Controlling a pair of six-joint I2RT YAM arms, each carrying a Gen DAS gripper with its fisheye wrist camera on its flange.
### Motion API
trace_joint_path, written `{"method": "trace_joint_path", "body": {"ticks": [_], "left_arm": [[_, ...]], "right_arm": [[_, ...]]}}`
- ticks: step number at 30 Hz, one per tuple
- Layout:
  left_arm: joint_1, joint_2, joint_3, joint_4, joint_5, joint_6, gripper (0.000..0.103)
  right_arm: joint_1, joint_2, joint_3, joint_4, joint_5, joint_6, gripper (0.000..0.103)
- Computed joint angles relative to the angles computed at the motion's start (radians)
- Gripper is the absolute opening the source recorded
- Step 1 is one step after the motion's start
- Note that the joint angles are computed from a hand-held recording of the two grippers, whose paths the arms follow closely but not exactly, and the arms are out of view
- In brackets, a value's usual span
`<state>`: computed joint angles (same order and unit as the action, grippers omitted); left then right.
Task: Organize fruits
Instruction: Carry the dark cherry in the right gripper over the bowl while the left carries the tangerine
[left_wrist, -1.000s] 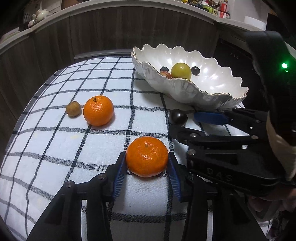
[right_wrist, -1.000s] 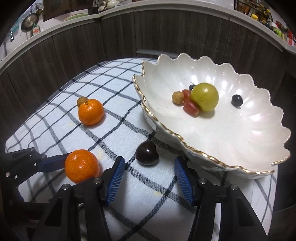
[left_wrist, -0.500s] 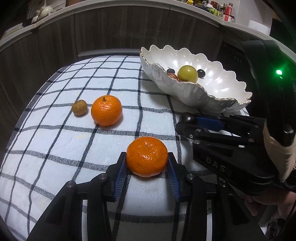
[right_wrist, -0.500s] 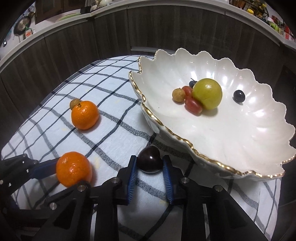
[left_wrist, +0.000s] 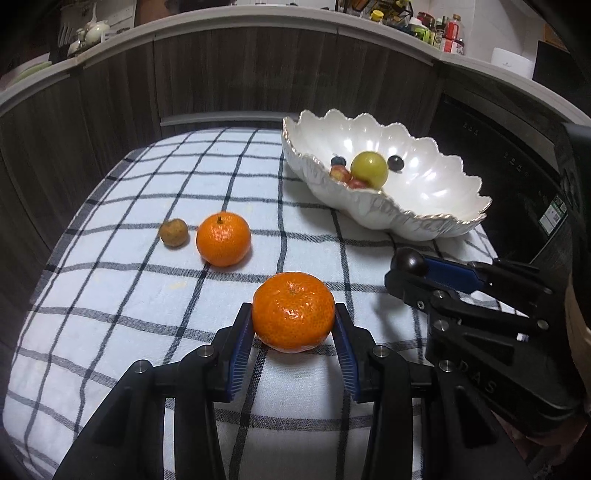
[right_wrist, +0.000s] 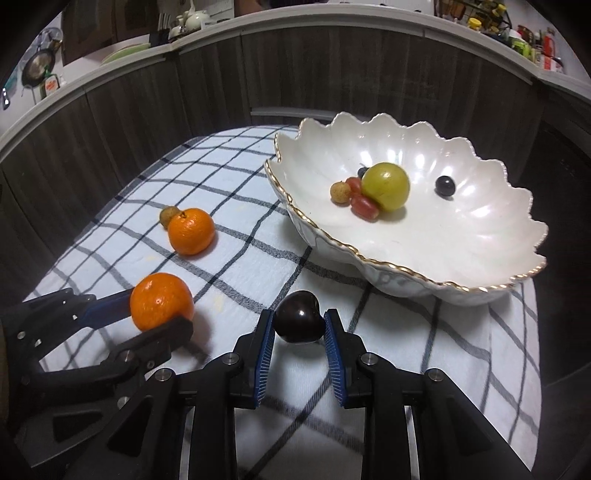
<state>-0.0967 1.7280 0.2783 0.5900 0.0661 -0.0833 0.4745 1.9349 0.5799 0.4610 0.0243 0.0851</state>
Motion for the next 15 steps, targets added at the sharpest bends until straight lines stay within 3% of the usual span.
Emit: {"method": "trace_joint_path", "body": {"ticks": [15], "left_arm": [[-0.022, -0.289, -0.050, -0.159, -0.002, 0.011, 0.042]], "right_arm": [[0.050, -0.280, -0.143, -0.065, 0.091, 0.063, 0.029]]}}
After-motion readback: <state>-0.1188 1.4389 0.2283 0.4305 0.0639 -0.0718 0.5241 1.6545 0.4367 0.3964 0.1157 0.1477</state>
